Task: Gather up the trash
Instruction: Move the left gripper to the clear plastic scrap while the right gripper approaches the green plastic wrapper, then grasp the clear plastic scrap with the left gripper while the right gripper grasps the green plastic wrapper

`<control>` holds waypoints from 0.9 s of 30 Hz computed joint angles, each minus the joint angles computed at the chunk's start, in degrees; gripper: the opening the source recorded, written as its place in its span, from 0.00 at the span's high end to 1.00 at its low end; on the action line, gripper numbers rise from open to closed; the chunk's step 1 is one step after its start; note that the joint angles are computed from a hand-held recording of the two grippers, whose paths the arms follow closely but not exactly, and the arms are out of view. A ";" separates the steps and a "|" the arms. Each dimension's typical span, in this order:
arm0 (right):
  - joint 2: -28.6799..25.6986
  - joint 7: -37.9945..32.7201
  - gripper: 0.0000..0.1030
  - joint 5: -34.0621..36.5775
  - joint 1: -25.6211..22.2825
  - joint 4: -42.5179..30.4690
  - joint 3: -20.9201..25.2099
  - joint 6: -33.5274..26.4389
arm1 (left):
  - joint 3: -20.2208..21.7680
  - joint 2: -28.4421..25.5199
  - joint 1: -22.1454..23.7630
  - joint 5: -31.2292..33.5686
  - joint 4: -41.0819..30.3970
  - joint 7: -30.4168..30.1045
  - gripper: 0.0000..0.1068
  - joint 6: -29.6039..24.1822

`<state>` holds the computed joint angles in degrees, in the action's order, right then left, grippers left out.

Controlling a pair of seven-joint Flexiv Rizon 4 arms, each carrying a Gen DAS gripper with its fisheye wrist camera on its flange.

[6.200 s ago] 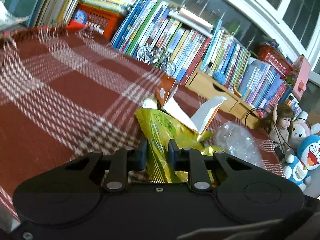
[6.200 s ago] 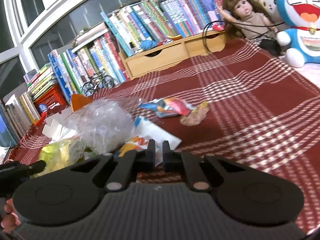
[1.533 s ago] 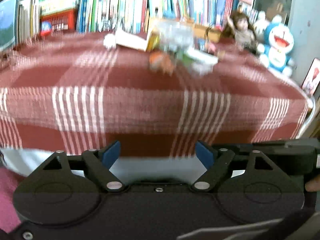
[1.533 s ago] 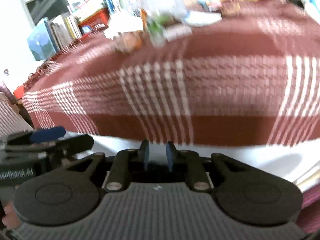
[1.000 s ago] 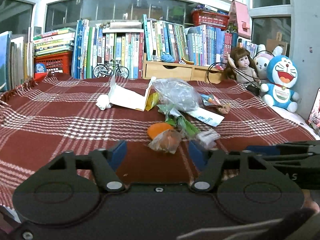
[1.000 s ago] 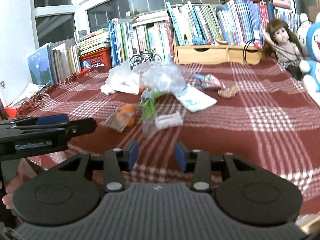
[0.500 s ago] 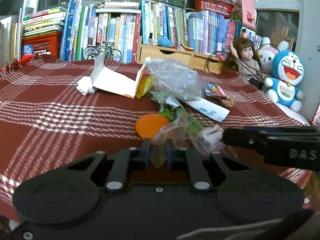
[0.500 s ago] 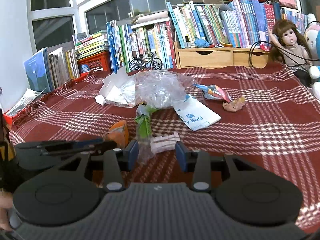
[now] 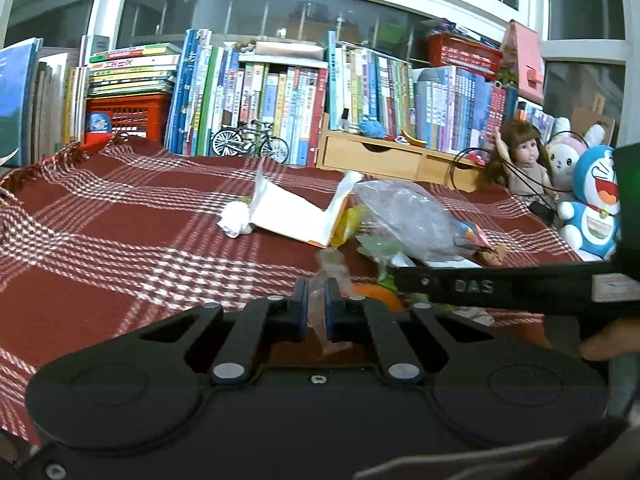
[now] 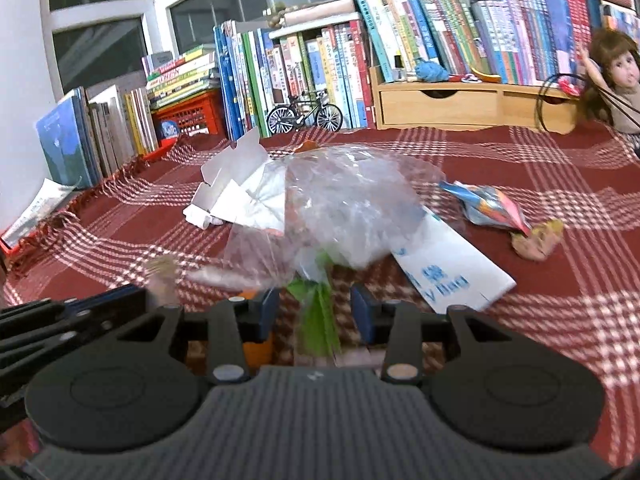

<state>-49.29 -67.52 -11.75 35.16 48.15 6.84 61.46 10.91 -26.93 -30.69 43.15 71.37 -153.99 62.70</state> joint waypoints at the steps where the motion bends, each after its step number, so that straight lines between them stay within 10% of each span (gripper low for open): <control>1: -1.36 -0.14 0.44 -0.26 0.21 -2.50 0.08 -1.78 | 0.10 0.06 0.02 0.01 0.14 -0.23 0.93 -0.07; 3: -3.56 -0.32 0.49 -0.25 0.57 -6.67 0.13 -4.94 | 0.16 0.16 0.09 0.06 0.43 -0.58 0.93 -0.07; 5: -5.28 -0.64 0.78 0.57 0.72 -10.32 0.46 -8.46 | 0.23 0.27 0.08 0.21 0.73 -1.12 0.93 0.03; 14: 0.24 0.30 0.79 1.16 0.85 -1.35 -1.15 -1.32 | -0.03 0.78 0.73 0.46 2.43 -2.50 0.89 2.36; 17: 1.31 0.95 0.79 0.14 0.59 -0.17 -1.38 0.67 | -0.02 0.45 0.52 0.37 2.77 -2.54 0.52 2.72; 27: -0.16 -1.05 0.79 8.64 -4.12 -6.11 6.80 0.27 | -0.88 -3.43 2.16 -7.51 0.17 2.50 0.42 2.39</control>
